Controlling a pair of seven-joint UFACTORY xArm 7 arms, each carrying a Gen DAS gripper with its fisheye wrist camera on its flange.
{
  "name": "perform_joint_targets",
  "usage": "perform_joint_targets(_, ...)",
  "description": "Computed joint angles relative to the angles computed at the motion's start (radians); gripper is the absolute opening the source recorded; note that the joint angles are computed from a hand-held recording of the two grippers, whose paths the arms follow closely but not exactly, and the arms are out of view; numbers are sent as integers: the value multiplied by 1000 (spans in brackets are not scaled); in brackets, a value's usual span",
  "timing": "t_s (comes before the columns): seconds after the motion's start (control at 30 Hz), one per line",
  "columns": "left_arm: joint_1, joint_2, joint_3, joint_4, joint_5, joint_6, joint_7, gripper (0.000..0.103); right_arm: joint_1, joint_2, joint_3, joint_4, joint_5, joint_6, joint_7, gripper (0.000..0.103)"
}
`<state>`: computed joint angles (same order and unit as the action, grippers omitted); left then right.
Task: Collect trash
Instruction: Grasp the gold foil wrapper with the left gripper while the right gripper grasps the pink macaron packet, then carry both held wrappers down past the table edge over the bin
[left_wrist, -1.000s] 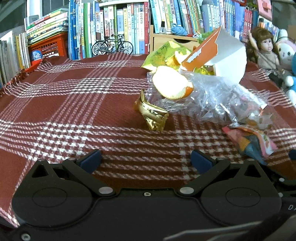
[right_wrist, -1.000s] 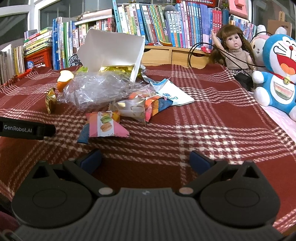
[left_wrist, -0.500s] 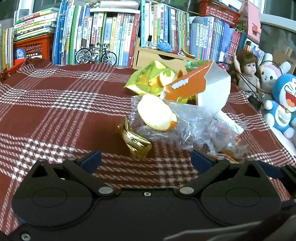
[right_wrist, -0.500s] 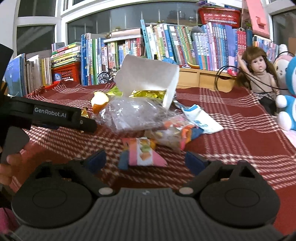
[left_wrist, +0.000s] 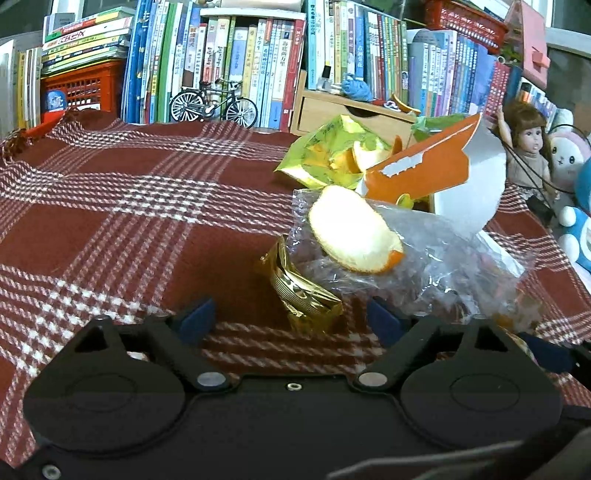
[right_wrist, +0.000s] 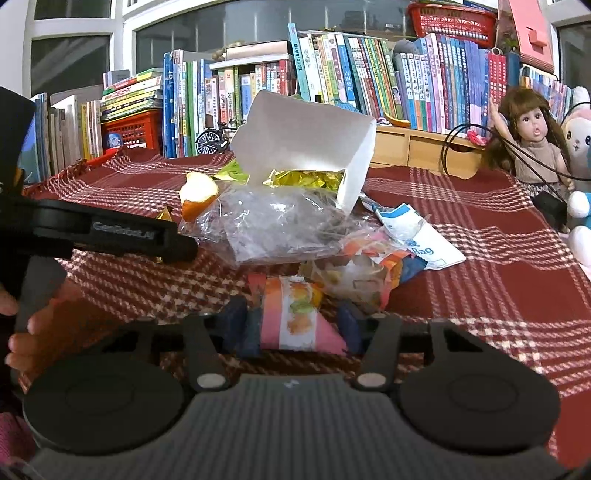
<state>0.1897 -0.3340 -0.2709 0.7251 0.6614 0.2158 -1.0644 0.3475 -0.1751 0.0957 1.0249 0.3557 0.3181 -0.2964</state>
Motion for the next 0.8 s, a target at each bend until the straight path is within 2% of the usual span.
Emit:
perform_joint_targets(0.03, 3, 2, -2, -1, 3, -6, -6, 77, 4, -4, -3, -3, 9, -1, -9, 57)
perform_joint_targets(0.1, 10, -6, -5, -9, 11, -18, -16, 59, 8, -17, -8, -14, 19, -4, -26, 52)
perform_joint_targets(0.13, 10, -12, -4, -15, 11, -23, -13, 45, 9, -25, -9, -21, 19, -8, -31, 52)
perform_joint_targets(0.17, -2, -17, 7, -22, -5, -29, 3, 36, 11, -31, -10, -26, 20, -11, -36, 51)
perform_joint_targets(0.23, -24, -33, 30, -45, -47, -57, 33, 26, 17, -45, -15, -38, 26, -19, -46, 50)
perform_joint_targets(0.4, 19, -101, -25, -92, -82, -85, 65, 26, 30, -84, -27, -70, 39, -28, -52, 47)
perform_joint_targets(0.5, -4, -151, -19, -130, -144, -97, 100, 26, 43, -109, -39, -90, 51, -25, -56, 46)
perform_joint_targets(0.63, -10, -243, -44, -189, -189, -105, 140, 26, 56, -149, -49, -122, 57, -29, -57, 45)
perform_joint_targets(0.8, -55, -352, -54, -254, -256, -90, 201, 26, 75, -191, -62, -151, 59, -26, -58, 45)
